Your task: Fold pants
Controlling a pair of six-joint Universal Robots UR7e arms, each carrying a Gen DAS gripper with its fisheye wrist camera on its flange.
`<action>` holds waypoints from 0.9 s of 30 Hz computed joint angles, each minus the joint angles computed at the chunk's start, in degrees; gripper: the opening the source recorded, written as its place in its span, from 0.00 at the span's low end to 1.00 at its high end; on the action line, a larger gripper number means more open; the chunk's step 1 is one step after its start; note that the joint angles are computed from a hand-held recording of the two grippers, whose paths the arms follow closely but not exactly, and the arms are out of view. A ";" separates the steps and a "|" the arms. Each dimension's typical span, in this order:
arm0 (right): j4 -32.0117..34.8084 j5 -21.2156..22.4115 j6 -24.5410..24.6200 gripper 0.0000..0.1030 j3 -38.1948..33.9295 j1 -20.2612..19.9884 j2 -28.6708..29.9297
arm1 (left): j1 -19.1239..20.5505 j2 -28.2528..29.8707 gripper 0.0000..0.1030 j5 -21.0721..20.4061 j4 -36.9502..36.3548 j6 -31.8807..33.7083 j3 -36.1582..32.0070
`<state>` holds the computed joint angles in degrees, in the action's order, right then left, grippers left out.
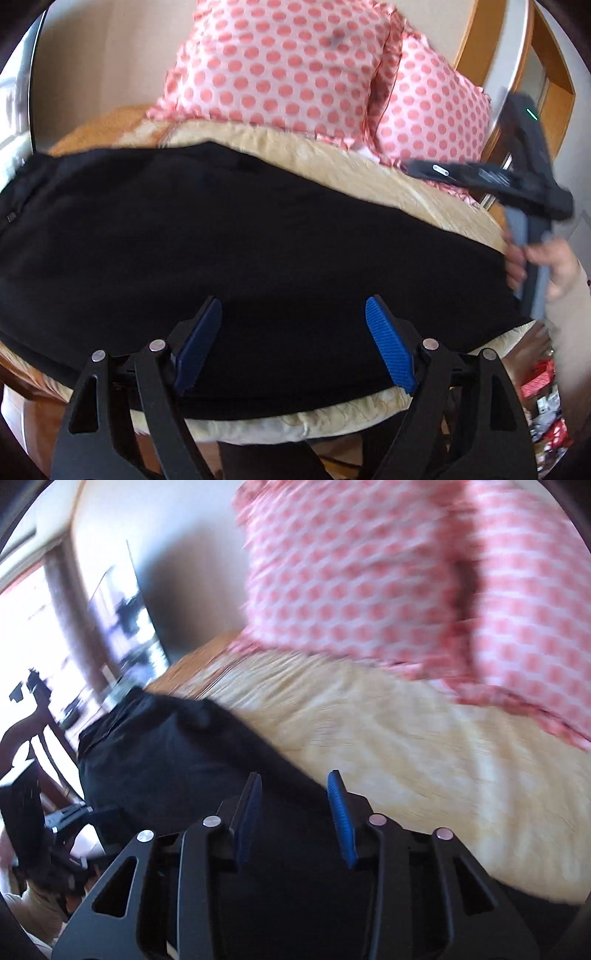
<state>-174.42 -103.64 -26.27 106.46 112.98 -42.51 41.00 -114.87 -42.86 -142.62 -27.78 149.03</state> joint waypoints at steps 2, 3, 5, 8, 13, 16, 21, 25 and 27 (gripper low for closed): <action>6.59 -0.42 -0.31 0.33 -6.36 0.68 4.72 | -0.82 -0.55 0.78 1.48 0.12 -0.10 1.26; 8.06 -1.12 -0.76 0.33 -8.21 1.03 6.16 | -1.09 -0.58 0.78 1.82 0.65 -0.43 1.36; 11.04 -3.94 -2.80 0.33 -12.67 1.68 9.75 | -1.76 0.17 0.84 1.77 -1.16 -1.20 2.31; 14.17 -5.93 -3.33 0.29 -15.45 2.08 12.06 | -1.64 0.69 0.91 1.05 -3.99 0.25 3.03; 13.84 -7.42 -5.98 0.28 -15.01 2.52 12.69 | -1.61 2.33 0.95 1.51 -6.79 3.97 3.61; 12.78 -6.97 -7.26 0.28 -13.39 2.94 11.88 | -2.16 2.61 0.97 2.17 -6.81 5.01 4.03; 9.12 -7.85 -12.56 0.21 -10.87 3.27 11.47 | -2.95 2.61 0.98 3.12 -6.67 5.36 4.56; 4.18 -10.90 -16.78 0.02 -10.90 4.55 13.00 | -3.02 2.91 0.98 3.51 -6.46 5.34 4.50; 1.67 -11.36 -16.35 0.02 -11.74 4.54 13.44 | -2.80 2.96 0.98 3.32 -6.80 5.40 4.42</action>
<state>-172.76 -115.00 -42.62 94.73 117.52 -29.06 38.20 -111.91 -39.54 -149.42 -22.39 153.45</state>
